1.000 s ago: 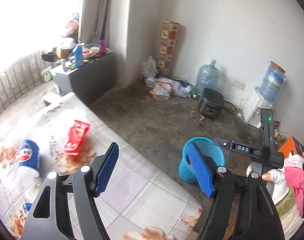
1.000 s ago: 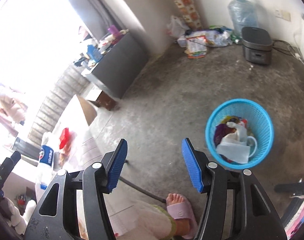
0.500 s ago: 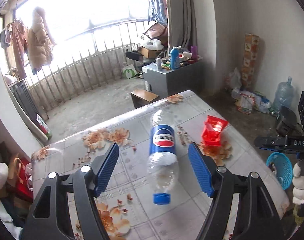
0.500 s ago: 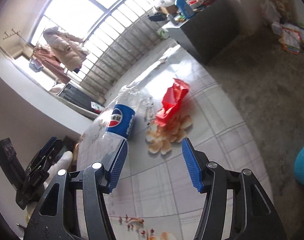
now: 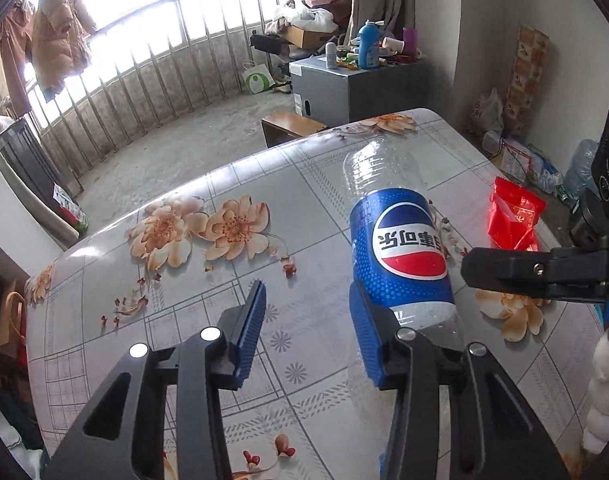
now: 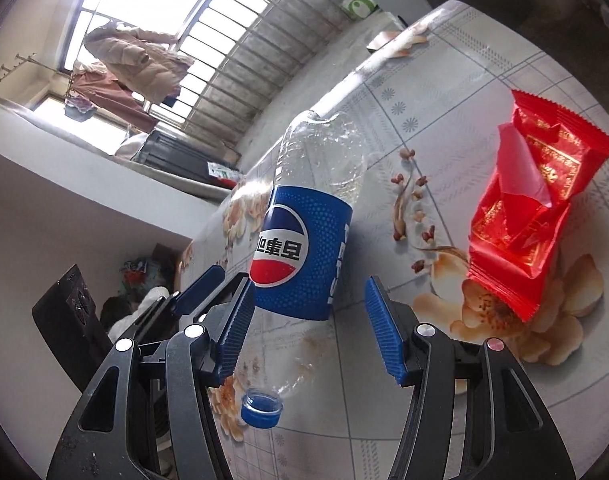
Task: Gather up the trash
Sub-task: 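Grasp the Pepsi bottle with the right tool while the left tool reaches the red wrapper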
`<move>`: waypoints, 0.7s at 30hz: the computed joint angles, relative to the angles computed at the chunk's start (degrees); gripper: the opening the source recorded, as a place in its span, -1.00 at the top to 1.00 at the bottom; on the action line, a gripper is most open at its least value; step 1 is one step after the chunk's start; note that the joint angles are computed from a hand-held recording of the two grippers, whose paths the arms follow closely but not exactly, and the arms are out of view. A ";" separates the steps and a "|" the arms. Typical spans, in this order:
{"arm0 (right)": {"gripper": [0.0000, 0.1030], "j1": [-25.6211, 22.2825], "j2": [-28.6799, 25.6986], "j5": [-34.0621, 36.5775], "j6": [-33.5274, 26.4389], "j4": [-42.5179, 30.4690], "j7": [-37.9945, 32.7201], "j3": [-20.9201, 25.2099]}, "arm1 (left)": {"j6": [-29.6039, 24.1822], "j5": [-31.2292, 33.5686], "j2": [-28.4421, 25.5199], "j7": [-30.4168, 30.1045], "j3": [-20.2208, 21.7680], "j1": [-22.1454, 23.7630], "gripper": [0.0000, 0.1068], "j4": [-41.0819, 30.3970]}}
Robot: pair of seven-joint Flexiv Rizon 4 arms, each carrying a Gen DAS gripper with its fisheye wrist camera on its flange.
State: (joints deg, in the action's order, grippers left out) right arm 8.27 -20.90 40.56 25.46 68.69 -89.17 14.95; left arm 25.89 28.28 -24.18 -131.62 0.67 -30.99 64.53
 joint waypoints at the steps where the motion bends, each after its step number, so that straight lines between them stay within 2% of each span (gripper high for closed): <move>1: -0.07 0.11 -0.32 0.07 -0.31 -0.32 0.07 0.07 | 0.26 -0.78 -0.16 0.22 -0.23 0.41 0.21 0.09; 6: -0.09 -0.46 -0.69 1.37 -2.27 -1.14 -0.40 0.54 | 2.85 -2.67 0.02 -0.41 -0.38 1.27 0.22 1.71; 13: 0.00 -1.57 0.12 2.76 -3.63 -0.72 -0.85 0.31 | 4.13 -4.18 0.36 -0.39 -0.85 1.36 0.29 2.33; 21: 0.03 -4.99 5.97 7.38 -4.44 2.40 -5.52 -0.89 | 6.72 -2.90 1.61 -1.90 -1.92 -1.33 0.31 0.89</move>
